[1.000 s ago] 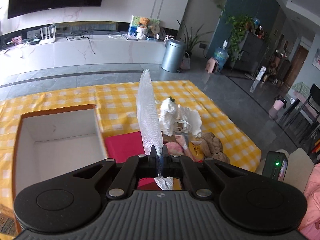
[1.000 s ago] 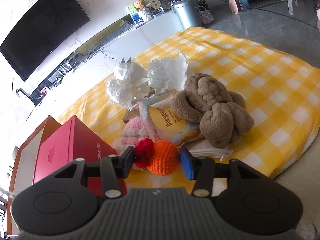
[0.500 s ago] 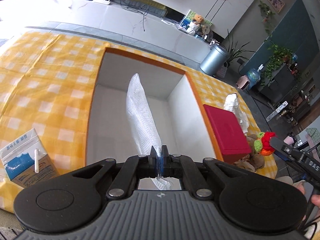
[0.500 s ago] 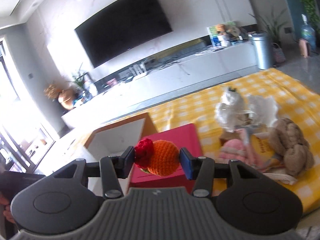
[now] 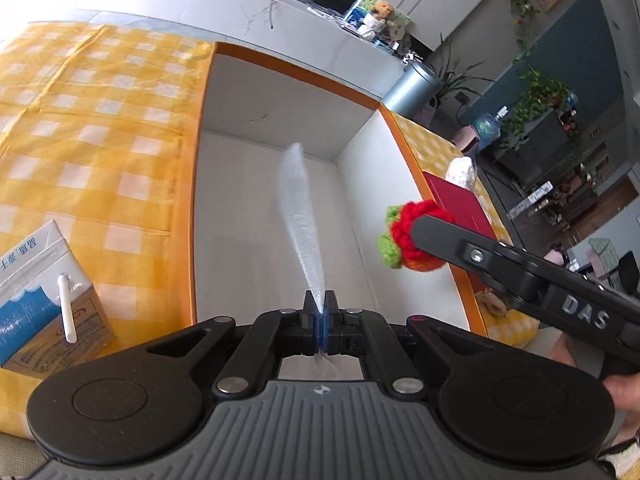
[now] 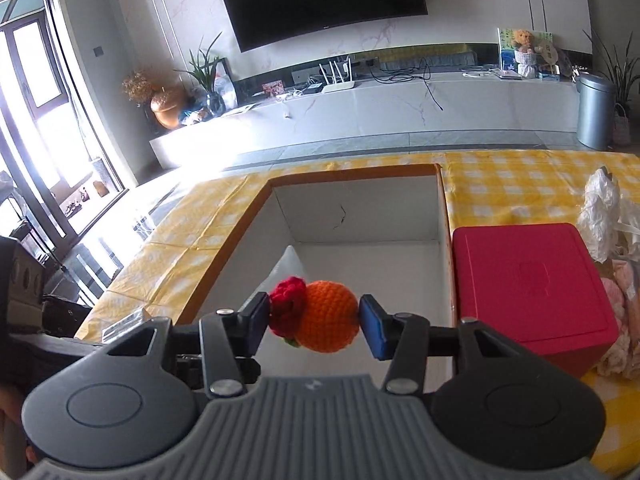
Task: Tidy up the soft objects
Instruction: 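Drop the bubble wrap into the white box with the left gripper while the right carries the ball over it, then open the right gripper to drop the orange ball into the white box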
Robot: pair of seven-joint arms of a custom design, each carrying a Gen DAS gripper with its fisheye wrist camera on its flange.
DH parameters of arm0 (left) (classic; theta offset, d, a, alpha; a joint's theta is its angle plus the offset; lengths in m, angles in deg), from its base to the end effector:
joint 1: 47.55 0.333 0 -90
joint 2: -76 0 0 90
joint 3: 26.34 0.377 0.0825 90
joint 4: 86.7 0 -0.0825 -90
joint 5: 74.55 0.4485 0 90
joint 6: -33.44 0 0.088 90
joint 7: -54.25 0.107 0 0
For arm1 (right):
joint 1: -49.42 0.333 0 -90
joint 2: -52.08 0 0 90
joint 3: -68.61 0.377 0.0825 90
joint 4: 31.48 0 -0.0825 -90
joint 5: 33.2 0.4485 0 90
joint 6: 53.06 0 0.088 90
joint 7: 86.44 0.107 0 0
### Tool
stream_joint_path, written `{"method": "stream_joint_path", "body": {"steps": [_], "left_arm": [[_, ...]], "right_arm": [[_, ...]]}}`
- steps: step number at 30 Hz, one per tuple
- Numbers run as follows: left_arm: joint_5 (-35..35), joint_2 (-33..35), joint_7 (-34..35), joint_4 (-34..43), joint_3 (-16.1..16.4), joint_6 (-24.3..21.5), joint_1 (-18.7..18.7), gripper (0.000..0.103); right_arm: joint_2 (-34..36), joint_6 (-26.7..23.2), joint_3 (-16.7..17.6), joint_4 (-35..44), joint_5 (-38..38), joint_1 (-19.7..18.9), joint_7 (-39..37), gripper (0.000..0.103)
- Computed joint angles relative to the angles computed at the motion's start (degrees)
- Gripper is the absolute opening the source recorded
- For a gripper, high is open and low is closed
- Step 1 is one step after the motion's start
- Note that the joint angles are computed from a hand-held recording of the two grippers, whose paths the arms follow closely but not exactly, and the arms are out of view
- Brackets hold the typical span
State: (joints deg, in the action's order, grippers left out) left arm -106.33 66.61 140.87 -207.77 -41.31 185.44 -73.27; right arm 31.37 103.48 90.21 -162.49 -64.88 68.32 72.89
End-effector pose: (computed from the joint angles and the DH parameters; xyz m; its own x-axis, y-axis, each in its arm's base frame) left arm 0.4610 -0.3894 0.5980 -0.3652 -0.7958 0.4831 -0.8553 0.0818 -0.5117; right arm 0.3799 0.3820 0.6034 0.0774 -0.9602 -0.2683 -0.6585 0.1528 -0.7369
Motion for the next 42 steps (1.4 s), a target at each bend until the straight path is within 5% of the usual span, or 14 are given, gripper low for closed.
{"method": "stream_joint_path", "body": {"steps": [2,4,7,8,13,15,19,29,40,42], "left_arm": [[7.2,-0.7,-4.3,-0.1,-1.8,-0.9,1.2,0.004],[21.7,-1.3,-13.8,0.1,-5.2,-2.0,3.8,0.004],[40.6,-1.9,-26.1,1.6,-9.2,-6.6,6.2,0.029],[43.8,-1.9,-28.2,2.0,-9.6,-7.4,6.1,0.039],[49.2,-5.8,-34.8,-0.1,-8.7,-6.6,4.9,0.057],[53.2,-7.8,-39.5,-1.4,-9.5,-4.1,6.4,0.072],[65.1,-10.2,-52.8,-1.9,-14.3,-2.7,12.0,0.077],[64.5,-9.1,-53.4,-2.8,-11.0,-1.9,9.5,0.079],[64.6,-9.2,-52.9,-3.0,-11.3,-2.7,9.3,0.079],[66.1,-9.4,-53.2,-3.2,-11.7,-2.6,9.6,0.079]], "right_arm": [[0.9,-1.0,0.6,0.4,-0.6,-0.2,0.6,0.049],[1.9,-1.8,0.2,0.6,-0.4,0.6,-0.1,0.049],[2.9,-2.2,-0.3,0.5,-0.4,1.7,-0.1,0.049],[3.0,-2.4,-0.3,0.3,-0.4,2.0,0.3,0.049],[2.9,-2.3,-1.6,-0.4,-0.2,3.2,-0.4,0.049],[3.0,-2.2,-1.9,-0.4,0.4,3.5,-1.1,0.049],[3.8,-2.6,-2.0,0.1,1.1,4.1,-2.0,0.049],[6.1,8.2,-5.2,-2.0,14.6,7.9,-7.8,0.049],[7.1,6.2,-4.2,-0.6,17.5,8.2,-12.6,0.052],[6.9,6.5,-4.2,-0.6,17.0,8.4,-13.2,0.060]]}}
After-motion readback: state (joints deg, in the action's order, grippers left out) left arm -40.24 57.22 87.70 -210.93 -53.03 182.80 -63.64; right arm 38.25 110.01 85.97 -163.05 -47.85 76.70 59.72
